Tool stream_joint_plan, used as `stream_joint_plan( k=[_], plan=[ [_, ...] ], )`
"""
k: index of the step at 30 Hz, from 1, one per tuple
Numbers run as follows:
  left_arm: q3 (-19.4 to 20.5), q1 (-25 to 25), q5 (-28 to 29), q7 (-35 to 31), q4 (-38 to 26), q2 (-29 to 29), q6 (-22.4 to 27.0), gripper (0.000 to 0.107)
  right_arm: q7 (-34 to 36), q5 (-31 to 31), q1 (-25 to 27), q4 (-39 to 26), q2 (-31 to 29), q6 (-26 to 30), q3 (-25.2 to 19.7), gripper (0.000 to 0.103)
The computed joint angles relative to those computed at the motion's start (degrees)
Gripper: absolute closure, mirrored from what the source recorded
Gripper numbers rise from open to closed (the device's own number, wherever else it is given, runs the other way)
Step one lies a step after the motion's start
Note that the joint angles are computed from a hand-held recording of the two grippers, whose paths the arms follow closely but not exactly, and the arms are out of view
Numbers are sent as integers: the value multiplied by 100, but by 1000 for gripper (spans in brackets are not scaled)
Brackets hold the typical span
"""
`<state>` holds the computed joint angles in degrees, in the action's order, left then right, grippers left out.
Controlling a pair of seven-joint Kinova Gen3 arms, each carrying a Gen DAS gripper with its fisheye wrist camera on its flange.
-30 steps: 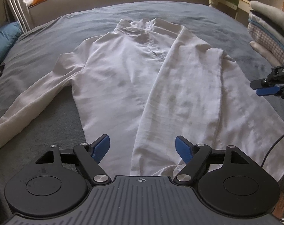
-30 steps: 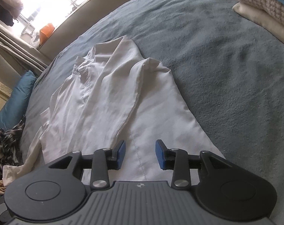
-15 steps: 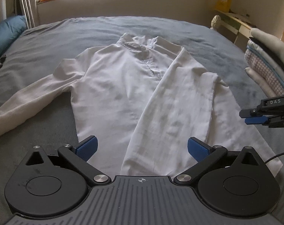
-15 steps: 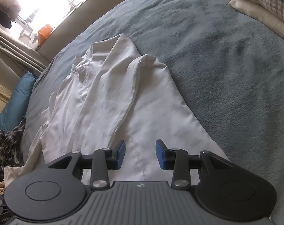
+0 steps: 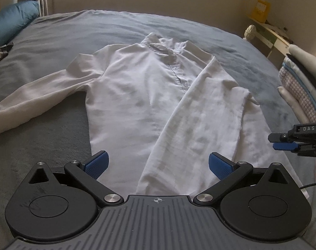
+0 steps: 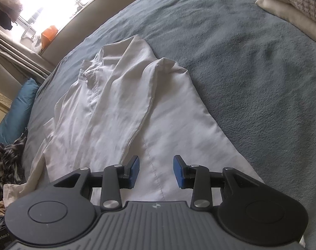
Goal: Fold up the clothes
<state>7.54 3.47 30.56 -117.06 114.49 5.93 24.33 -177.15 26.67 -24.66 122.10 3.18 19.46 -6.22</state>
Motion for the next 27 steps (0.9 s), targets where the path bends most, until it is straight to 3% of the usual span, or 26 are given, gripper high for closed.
stream_joint_plan(
  k=[9, 17, 27],
  plan=[
    [10, -5, -6, -32, 2, 20, -32, 5, -84, 54, -30, 13, 24, -21, 14, 65],
    [31, -130, 345, -345, -1, 49, 66, 5, 6, -31, -5, 20, 18, -37, 28, 65],
    [7, -91, 208, -243, -39, 93, 151, 5, -47, -11, -23, 10, 32, -23, 30, 64]
  ],
)
